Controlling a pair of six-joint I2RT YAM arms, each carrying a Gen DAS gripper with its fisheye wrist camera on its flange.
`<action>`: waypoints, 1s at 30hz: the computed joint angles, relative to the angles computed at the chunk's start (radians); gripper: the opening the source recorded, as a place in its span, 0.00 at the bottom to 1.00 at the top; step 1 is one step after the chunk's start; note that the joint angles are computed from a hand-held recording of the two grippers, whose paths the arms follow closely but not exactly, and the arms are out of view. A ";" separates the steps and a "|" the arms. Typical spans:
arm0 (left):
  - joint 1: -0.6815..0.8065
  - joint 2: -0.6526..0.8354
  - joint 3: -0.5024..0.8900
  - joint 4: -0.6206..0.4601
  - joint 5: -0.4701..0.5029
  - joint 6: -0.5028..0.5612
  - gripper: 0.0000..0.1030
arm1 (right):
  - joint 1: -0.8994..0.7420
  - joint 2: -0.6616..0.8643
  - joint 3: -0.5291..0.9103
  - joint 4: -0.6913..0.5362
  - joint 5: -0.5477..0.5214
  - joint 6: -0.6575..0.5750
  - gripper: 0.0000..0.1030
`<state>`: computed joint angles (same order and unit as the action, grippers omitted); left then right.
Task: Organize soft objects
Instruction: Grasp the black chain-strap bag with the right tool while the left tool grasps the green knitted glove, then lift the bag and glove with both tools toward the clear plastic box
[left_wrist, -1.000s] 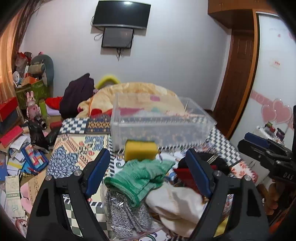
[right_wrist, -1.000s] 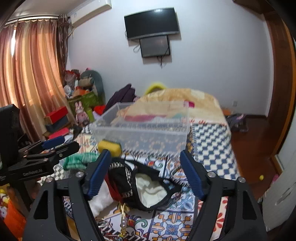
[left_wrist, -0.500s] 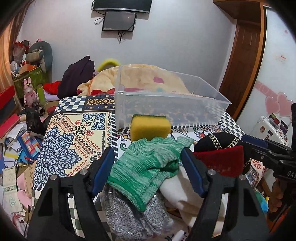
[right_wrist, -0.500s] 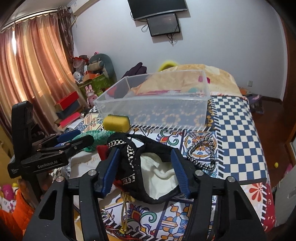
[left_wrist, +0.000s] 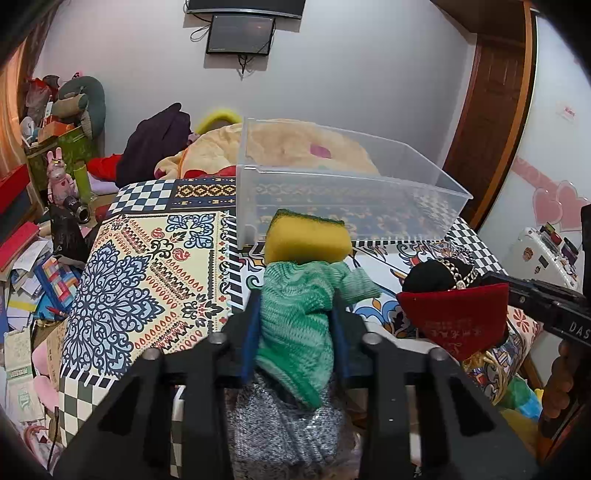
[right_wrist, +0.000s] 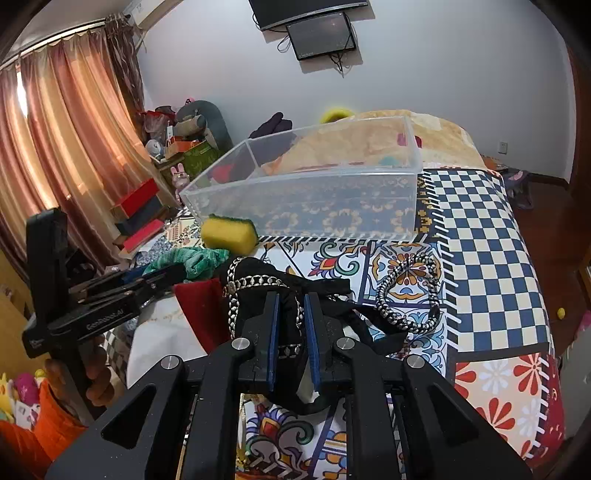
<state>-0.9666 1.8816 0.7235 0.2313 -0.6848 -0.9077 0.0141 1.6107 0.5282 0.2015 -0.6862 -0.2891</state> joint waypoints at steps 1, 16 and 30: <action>-0.002 0.000 0.001 0.000 -0.002 0.002 0.28 | -0.005 -0.010 0.004 -0.015 -0.003 0.002 0.13; -0.083 -0.097 -0.035 0.023 -0.089 0.025 0.22 | 0.039 0.035 0.025 -0.021 0.013 -0.012 0.36; -0.107 -0.239 -0.052 -0.013 -0.147 0.070 0.22 | 0.014 -0.162 -0.034 0.072 -0.006 0.086 0.13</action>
<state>-1.0736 1.6424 0.6712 0.2179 -0.8315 -0.8378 0.0278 1.4484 0.4938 0.2731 -0.6919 -0.2030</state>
